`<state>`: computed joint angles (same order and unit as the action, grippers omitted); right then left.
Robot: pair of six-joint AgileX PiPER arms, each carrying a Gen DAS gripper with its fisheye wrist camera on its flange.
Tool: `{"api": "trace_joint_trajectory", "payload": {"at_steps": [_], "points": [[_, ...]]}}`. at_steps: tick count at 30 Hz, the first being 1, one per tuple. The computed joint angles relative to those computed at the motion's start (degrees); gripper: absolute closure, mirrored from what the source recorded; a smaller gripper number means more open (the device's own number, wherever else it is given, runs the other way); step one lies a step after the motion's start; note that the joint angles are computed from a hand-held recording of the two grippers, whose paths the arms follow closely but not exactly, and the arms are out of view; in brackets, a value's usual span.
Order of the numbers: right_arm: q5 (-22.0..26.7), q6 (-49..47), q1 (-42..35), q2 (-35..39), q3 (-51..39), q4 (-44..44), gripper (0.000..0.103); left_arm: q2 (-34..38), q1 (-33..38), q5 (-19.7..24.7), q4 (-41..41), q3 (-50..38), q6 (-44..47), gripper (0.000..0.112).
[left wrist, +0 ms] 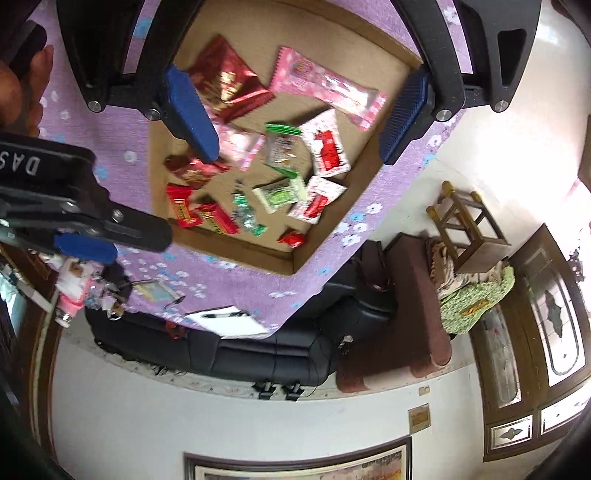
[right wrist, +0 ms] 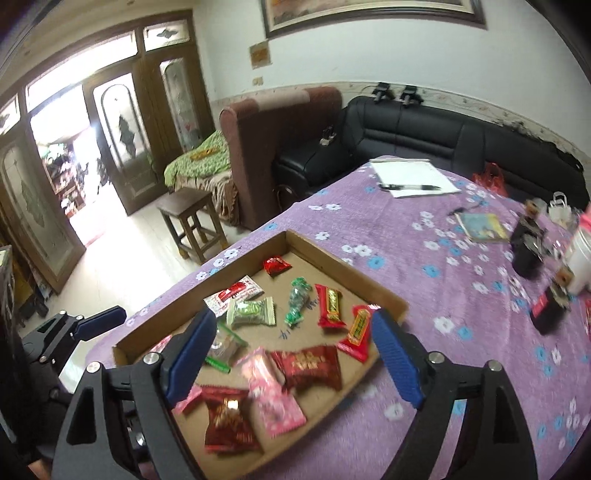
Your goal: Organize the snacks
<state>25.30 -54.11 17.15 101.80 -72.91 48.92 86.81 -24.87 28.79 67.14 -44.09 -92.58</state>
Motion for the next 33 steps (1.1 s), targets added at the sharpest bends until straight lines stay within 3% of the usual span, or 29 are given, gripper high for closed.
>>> {"api": "trace_joint_trajectory", "payload": {"at_steps": [4, 7, 11, 17, 21, 26, 33], "points": [[-0.48, -12.02, -4.24, -6.38, 9.60, 12.06, 0.013, -0.57, -5.22, 5.44, 0.15, -0.58, -0.98, 0.010], [0.68, -20.96, -8.42, -10.00, 16.27, 20.58, 0.011, -0.55, -9.03, 8.75, 0.26, -0.82, -2.79, 0.010], [2.54, -28.26, -13.21, -12.70, 22.23, 27.01, 0.011, 1.04, -14.52, 16.13, 0.09, -1.90, -6.17, 0.010], [5.34, -35.29, -18.79, -15.07, 28.81, 31.59, 0.011, -0.16, -19.53, 21.02, 0.21, -1.32, -9.23, 0.010], [7.57, -39.26, -21.84, -16.87, 32.63, 33.98, 0.011, -1.92, -21.09, 19.99, -1.22, -0.93, -9.04, 0.010], [10.43, -41.78, -25.60, -18.98, 35.58, 34.88, 0.011, -1.83, -25.62, 25.26, -1.34, -1.78, -12.02, 0.010], [12.76, -42.84, -29.17, -21.04, 37.47, 34.93, 0.010, -4.38, -27.86, 25.09, -0.97, -0.57, -15.10, 0.010]]}}
